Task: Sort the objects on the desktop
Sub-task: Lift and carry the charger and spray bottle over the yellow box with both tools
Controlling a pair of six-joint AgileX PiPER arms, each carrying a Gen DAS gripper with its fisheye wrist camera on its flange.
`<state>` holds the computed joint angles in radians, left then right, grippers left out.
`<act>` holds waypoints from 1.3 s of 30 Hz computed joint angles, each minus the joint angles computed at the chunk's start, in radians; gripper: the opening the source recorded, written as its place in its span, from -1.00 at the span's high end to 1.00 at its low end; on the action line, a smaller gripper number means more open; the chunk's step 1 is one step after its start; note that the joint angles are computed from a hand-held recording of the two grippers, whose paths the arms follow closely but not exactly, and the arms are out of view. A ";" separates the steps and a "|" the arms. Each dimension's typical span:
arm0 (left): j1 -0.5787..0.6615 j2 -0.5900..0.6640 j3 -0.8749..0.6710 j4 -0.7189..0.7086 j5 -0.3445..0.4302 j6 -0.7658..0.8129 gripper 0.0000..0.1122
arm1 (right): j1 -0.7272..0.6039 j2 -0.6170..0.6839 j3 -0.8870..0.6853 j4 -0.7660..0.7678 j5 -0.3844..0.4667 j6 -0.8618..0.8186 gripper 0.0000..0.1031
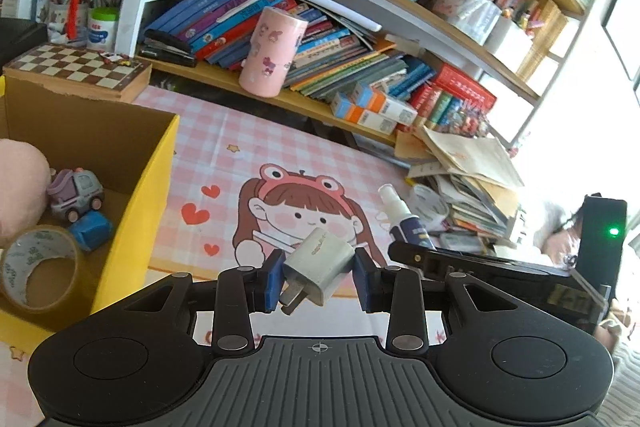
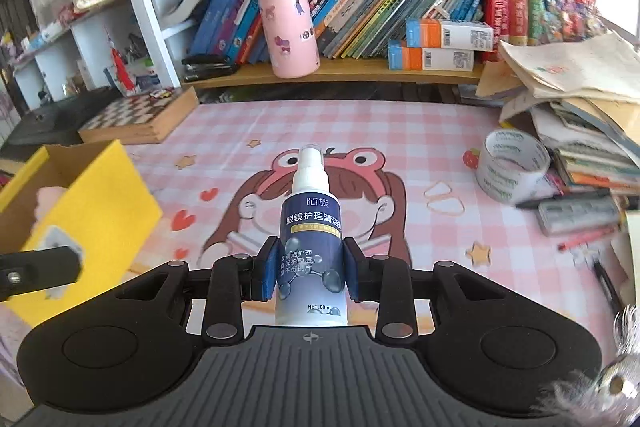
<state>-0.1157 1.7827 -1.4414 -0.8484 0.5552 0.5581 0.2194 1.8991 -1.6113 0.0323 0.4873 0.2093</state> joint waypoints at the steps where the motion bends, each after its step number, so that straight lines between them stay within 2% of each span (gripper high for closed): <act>1: 0.011 -0.009 0.011 -0.021 0.012 0.028 0.38 | 0.011 -0.024 0.029 -0.022 -0.009 0.037 0.42; 9: 0.097 -0.079 0.103 -0.155 0.096 0.247 0.38 | 0.142 -0.188 0.223 -0.300 -0.023 0.453 0.42; 14: 0.173 -0.133 0.175 -0.200 0.166 0.358 0.38 | 0.246 -0.242 0.287 -0.466 0.040 0.733 0.42; 19: 0.271 -0.174 0.245 -0.224 0.262 0.417 0.38 | 0.357 -0.255 0.300 -0.555 0.113 0.861 0.42; 28: 0.432 -0.219 0.316 -0.235 0.440 0.559 0.38 | 0.593 -0.265 0.320 -0.751 0.257 1.187 0.42; 33: 0.526 -0.241 0.355 -0.210 0.524 0.620 0.38 | 0.707 -0.246 0.316 -0.799 0.332 1.325 0.42; 39: 0.617 -0.256 0.374 -0.157 0.601 0.660 0.38 | 0.796 -0.216 0.299 -0.803 0.376 1.430 0.42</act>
<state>0.5014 1.5263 -1.0673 -1.0055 1.1558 1.2180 1.0153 1.6836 -1.3118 -0.7704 0.8631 1.6391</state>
